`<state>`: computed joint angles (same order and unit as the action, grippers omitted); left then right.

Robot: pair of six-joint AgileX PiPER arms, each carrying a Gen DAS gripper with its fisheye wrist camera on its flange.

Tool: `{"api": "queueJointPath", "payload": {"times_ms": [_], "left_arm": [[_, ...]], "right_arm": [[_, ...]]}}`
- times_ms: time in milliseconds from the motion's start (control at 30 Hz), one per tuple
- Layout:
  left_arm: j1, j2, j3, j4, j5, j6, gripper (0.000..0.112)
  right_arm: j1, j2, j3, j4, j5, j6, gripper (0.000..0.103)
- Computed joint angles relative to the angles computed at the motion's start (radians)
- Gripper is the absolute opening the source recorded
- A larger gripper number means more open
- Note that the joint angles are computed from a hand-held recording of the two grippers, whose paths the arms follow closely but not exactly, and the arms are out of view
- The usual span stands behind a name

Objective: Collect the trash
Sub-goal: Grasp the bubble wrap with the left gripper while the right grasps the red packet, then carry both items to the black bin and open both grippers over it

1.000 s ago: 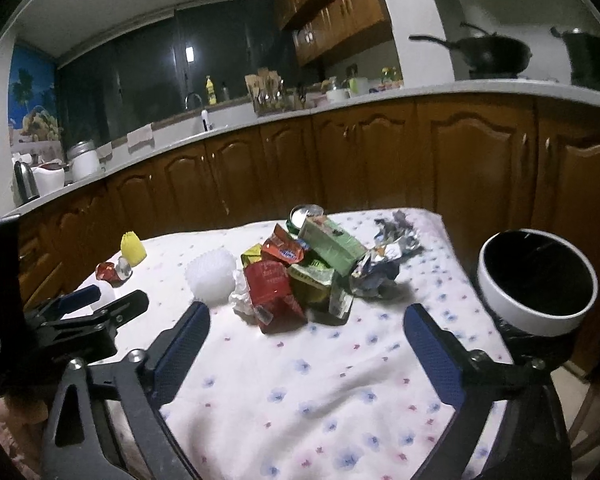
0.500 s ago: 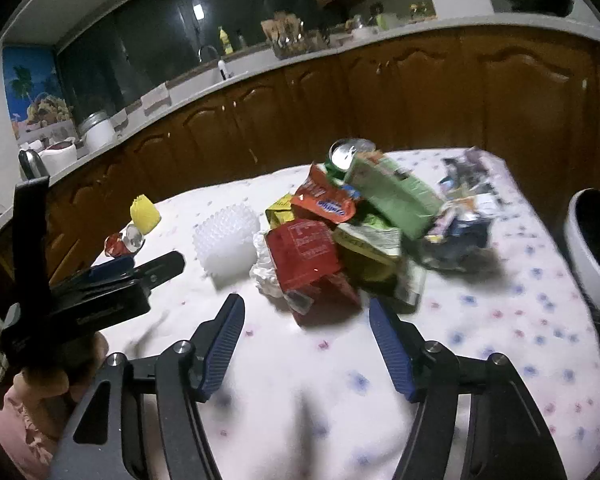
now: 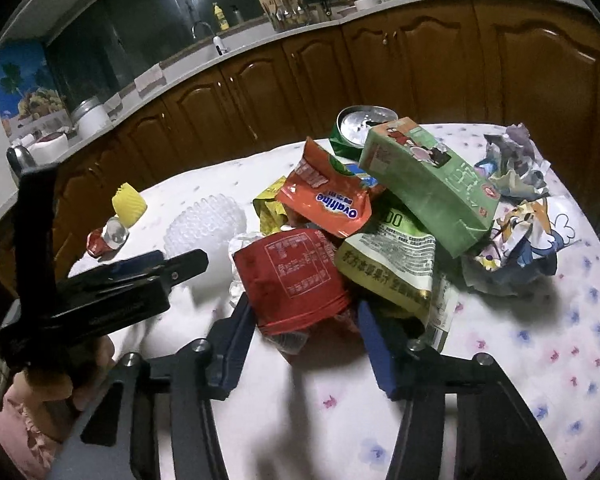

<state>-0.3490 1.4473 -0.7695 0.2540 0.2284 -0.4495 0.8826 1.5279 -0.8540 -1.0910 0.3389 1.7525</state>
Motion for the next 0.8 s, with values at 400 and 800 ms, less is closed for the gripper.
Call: {"api": "queueJointPath", "payload": {"times_ms": [400, 800], "left_arm": [[-0.026, -0.206, 0.074, 0.033, 0.043, -0.083, 0.017], [-0.310, -0.289, -0.005, 0.218, 0.138, -0.325, 0.017]], "right_arm": [[0.080, -0.185, 0.125, -0.065, 0.030, 0.096, 0.045], [0.272, -0.425, 0.227, -0.036, 0.333, 0.166, 0.045]]}}
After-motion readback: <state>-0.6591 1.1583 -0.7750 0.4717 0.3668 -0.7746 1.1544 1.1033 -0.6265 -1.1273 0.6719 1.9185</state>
